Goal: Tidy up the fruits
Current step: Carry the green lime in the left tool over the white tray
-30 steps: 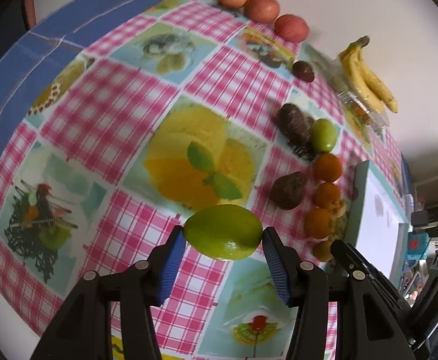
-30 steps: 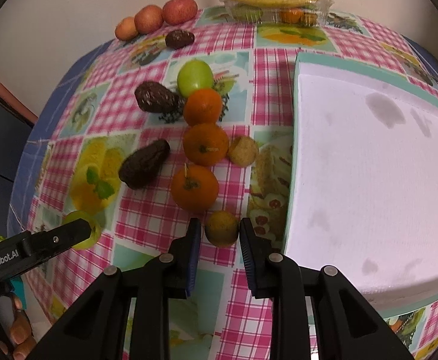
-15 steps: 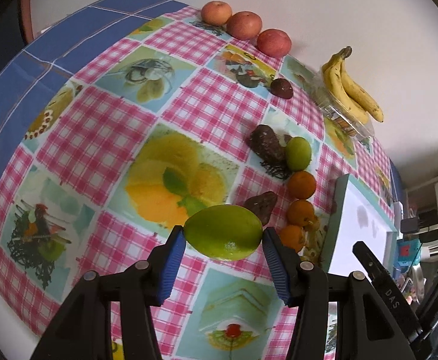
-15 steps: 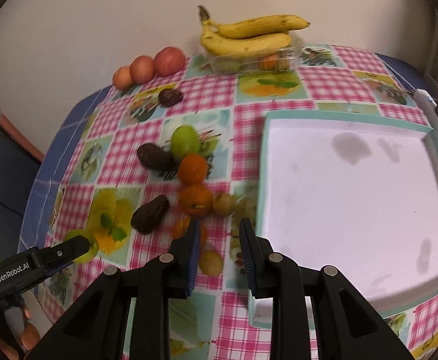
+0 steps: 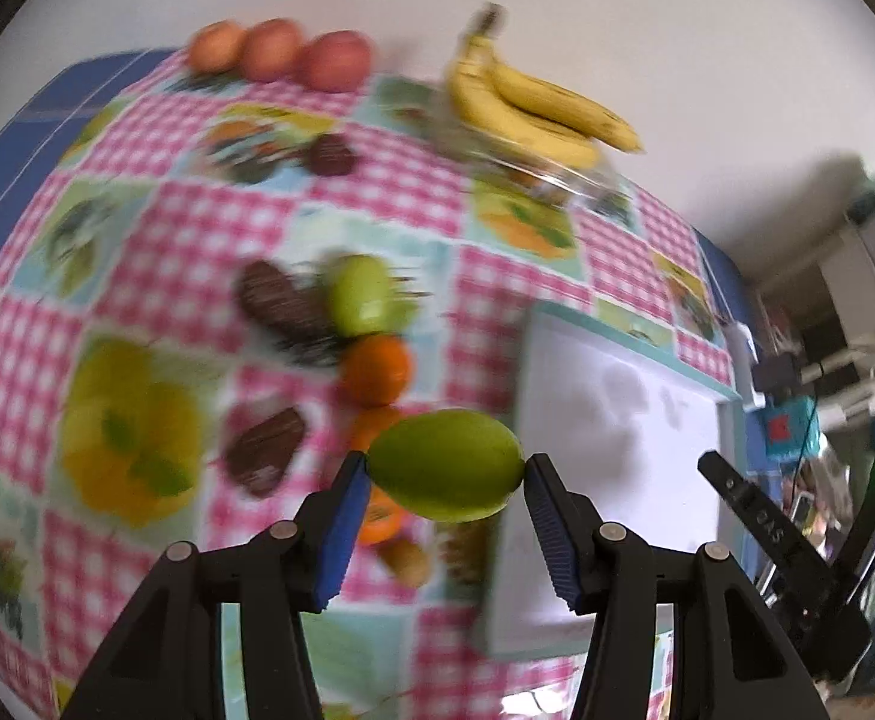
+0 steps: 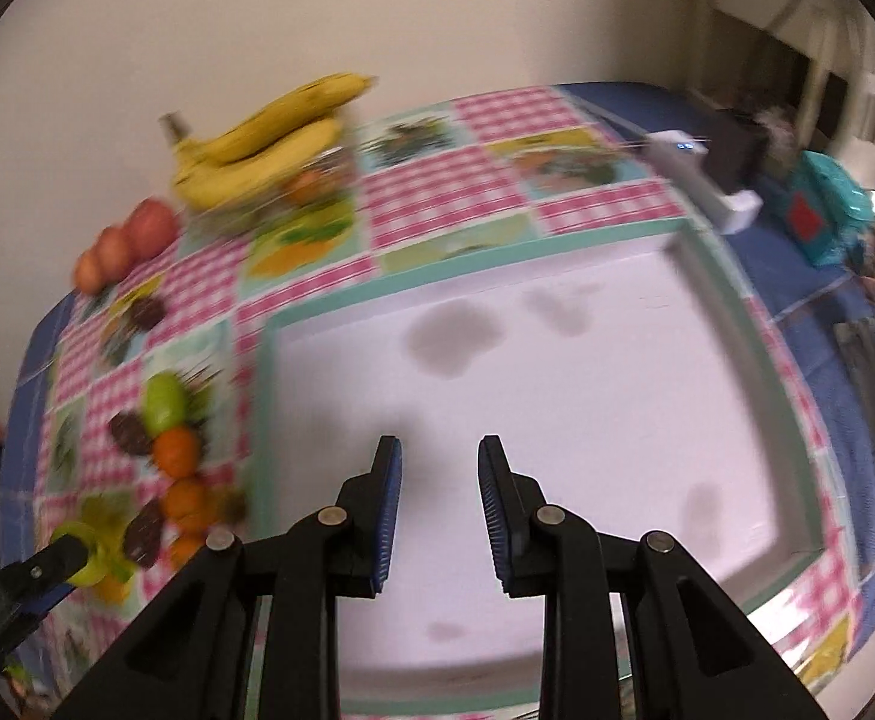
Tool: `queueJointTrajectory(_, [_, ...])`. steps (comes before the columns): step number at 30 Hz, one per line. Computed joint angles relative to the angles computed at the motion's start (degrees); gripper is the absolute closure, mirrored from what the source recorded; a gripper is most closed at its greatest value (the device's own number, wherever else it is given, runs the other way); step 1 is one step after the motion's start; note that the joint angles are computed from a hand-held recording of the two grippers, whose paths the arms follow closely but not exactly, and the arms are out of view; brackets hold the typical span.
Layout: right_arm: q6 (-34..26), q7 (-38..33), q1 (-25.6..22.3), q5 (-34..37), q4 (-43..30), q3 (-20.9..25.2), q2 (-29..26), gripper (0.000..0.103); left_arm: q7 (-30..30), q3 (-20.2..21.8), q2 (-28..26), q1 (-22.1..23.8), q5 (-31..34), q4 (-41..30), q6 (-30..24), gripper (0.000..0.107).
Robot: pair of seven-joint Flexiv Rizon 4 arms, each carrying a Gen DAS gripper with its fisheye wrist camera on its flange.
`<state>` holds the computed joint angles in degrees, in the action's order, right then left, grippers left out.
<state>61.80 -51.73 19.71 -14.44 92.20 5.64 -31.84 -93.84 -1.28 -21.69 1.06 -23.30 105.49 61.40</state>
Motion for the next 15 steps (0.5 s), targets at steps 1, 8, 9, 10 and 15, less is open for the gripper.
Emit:
queueJointTrajectory(1, [0.0,0.5,-0.1,-0.1,-0.1,-0.5,0.0,0.076,0.2,-0.2,-1.5,-0.5,1.1,-2.1,-0.7,0.051])
queueJointTrajectory(8, [0.5,4.4,-0.9,-2.8,-1.6,-4.1,-1.5,0.076,0.6,-0.3,-8.9,-3.0,5.9,-12.7,-4.3,0.051])
queueJointTrajectory(9, [0.1,4.5,-1.2,-2.9,-2.0,-4.1,-1.8,0.076,0.5,-0.3,-9.9,-3.3,6.5,-13.9,-4.5,0.051])
queueJointTrajectory(10, [-0.3,4.7,-1.6,-2.8,-2.7,-4.1,-2.4,0.076,0.4,-0.1,-10.9,-3.6,7.2,-15.2,-4.7,0.051])
queueJointTrajectory(15, [-1.1,6.2,-2.6,-3.0,-5.0,-4.8,-4.6,0.076,-0.3,0.2,-15.0,-4.6,9.0,-19.6,-5.7,0.051])
